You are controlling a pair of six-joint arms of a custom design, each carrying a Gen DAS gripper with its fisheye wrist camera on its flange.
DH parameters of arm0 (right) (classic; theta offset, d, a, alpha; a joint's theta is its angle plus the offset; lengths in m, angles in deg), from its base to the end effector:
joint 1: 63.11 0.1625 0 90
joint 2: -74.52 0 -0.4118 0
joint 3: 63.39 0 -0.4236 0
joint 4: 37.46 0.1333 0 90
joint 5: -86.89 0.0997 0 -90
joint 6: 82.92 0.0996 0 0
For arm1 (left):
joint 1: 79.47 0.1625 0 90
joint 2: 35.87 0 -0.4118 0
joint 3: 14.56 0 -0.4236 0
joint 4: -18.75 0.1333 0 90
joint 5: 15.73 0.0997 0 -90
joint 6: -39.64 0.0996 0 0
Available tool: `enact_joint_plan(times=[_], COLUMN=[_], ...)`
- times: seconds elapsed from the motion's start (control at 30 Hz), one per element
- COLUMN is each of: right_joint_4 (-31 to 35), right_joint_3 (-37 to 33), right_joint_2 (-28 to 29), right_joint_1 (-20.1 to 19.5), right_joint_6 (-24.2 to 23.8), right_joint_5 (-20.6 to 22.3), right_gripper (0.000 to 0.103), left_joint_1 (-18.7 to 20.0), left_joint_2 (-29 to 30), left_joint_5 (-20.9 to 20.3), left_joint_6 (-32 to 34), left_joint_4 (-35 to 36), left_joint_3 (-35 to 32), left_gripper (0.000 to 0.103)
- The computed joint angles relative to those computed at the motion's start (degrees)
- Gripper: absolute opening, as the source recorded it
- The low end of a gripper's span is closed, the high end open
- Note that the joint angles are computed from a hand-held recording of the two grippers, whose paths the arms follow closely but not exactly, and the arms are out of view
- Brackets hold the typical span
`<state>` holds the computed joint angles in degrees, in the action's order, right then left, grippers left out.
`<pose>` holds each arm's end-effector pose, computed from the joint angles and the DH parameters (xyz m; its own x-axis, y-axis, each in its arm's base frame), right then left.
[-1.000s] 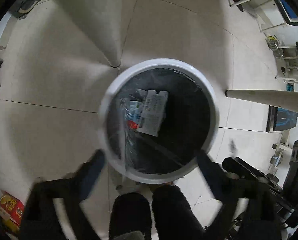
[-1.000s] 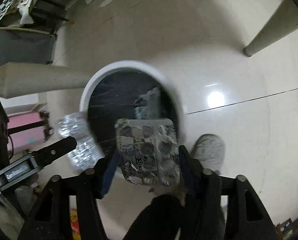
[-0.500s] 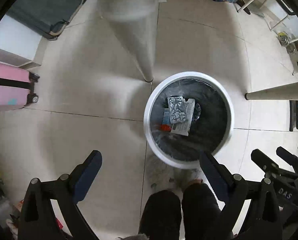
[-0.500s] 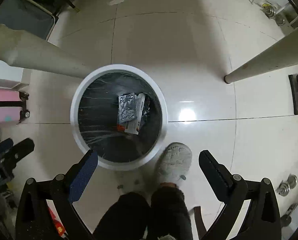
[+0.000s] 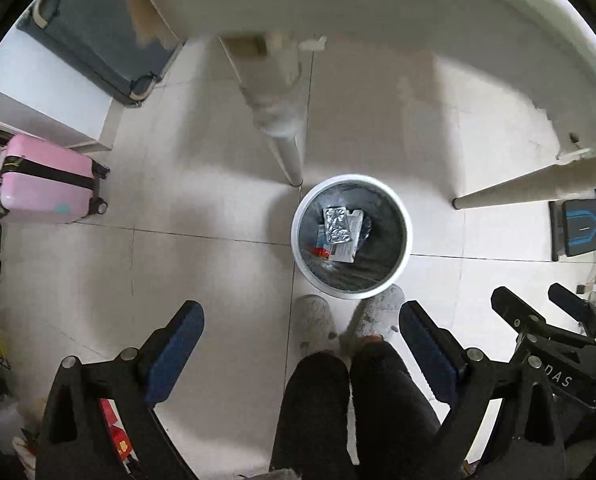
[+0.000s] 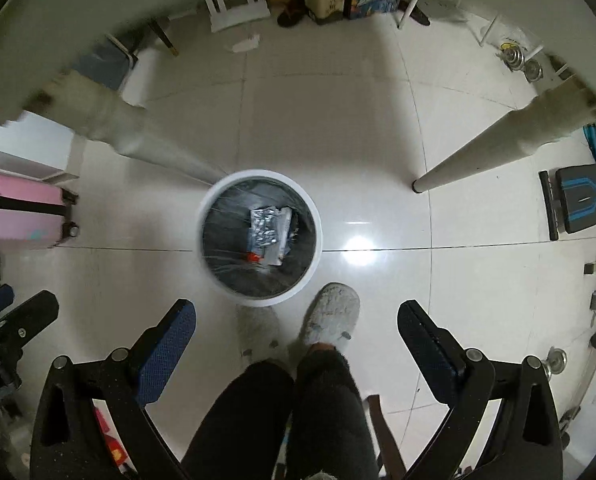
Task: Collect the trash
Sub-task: 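Move both tools back over the table toward the remaining items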
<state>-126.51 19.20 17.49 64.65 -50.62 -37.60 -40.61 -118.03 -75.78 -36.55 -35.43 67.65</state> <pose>0.4642 -0.4738 0.2073 -0.7128 -0.2175 0.6668 -0.1977 0.9745 0.1065 -0.2823 -0.4625 0.4417 -0.6882 -0.2889 -0.6656 -0.1561 0.9548 -0.2530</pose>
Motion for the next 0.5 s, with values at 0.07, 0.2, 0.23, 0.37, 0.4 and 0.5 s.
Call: enact_joint_plan(times=[0.07, 0.2, 0.23, 0.37, 0.4, 0.5], right_joint_4=[3.27, 10.77, 13.67, 20.07, 21.3, 24.25], right_joint_3=[-3.33, -11.36, -14.57, -24.17, -26.74, -36.05], right_joint_2=[0.12, 1.35, 2.11, 4.88, 5.76, 9.3], right_joint_1=[1.59, 4.72, 5.67, 8.23, 8.73, 10.06], right_joint_6=[1.23, 4.1, 5.16, 7.21, 7.51, 8.97], right_joint_5=[0.43, 1.86, 2.28, 4.03, 4.41, 5.09], right_gripper=[0.102, 0.102, 0.102, 0.102, 0.102, 0.102], left_joint_1=[-1.72, -4.2, -4.92, -7.11, -7.4, -8.15], left_joint_2=[0.84, 2.71, 3.14, 6.0, 6.87, 10.53], left_joint_5=[-0.48, -1.26, -1.23, -0.68, -0.17, 2.79], left_joint_6=[-0.83, -2.01, -2.33, -3.49, -3.65, -3.58], left_joint_4=[2.73, 6.83, 8.05, 13.07, 14.14, 17.38], left_joint_3=[-3.52, -9.47, -11.27, -19.26, -21.16, -28.79], left_gripper=[0.1, 0.1, 0.1, 0.1, 0.1, 0.1])
